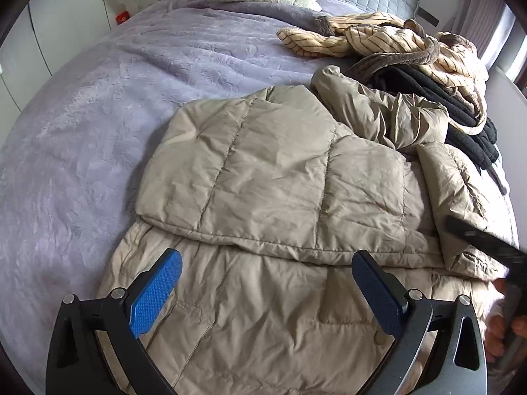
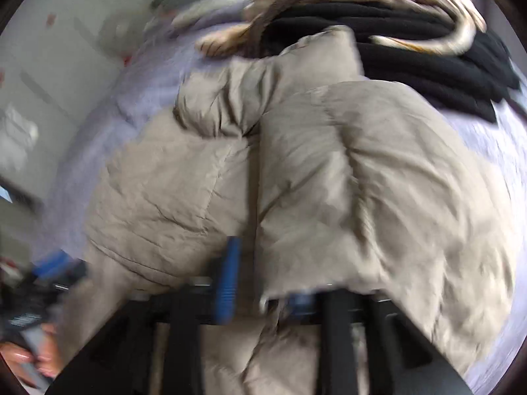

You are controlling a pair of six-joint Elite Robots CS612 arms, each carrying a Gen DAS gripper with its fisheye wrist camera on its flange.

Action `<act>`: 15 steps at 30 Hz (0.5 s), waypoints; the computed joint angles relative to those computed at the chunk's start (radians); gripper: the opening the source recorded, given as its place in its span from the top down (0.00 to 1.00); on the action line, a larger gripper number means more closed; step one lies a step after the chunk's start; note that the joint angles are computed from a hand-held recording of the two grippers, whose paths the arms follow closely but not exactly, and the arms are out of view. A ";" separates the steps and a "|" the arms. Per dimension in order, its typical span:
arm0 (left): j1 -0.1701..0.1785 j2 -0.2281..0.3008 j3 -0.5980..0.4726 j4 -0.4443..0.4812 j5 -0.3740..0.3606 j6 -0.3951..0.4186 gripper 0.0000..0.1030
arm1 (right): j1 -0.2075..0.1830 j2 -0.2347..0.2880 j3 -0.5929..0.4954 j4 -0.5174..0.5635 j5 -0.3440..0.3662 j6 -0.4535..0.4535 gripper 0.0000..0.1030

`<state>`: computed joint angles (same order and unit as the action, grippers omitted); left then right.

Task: Fold large clothes
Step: 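Grasp the other side edge with the right tool and lift it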

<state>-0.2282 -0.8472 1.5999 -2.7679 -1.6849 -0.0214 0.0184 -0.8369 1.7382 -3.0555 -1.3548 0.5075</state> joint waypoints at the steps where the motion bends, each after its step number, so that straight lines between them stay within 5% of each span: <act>1: -0.001 0.001 -0.002 -0.001 -0.006 0.000 0.00 | -0.016 -0.012 0.039 -0.074 0.014 0.081 0.33; 5: 0.000 0.014 -0.020 -0.006 -0.034 -0.002 0.00 | -0.077 -0.018 0.127 -0.259 0.059 0.366 0.33; 7: 0.002 0.018 -0.027 -0.004 -0.047 -0.007 0.00 | -0.100 -0.007 0.128 -0.282 0.057 0.452 0.53; 8: 0.004 0.019 -0.030 -0.006 -0.059 -0.009 0.00 | -0.105 -0.004 0.123 -0.276 0.052 0.463 0.81; 10: 0.012 0.022 -0.037 -0.010 -0.090 -0.012 0.00 | -0.099 0.001 0.106 -0.284 0.027 0.442 0.89; 15: 0.038 0.032 -0.057 -0.035 -0.155 -0.042 0.00 | -0.039 0.002 0.027 -0.255 0.010 0.165 0.90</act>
<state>-0.1898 -0.8152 1.5425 -2.8027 -1.8402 -0.0635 -0.0208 -0.8348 1.7652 -3.3107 -1.3446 0.6720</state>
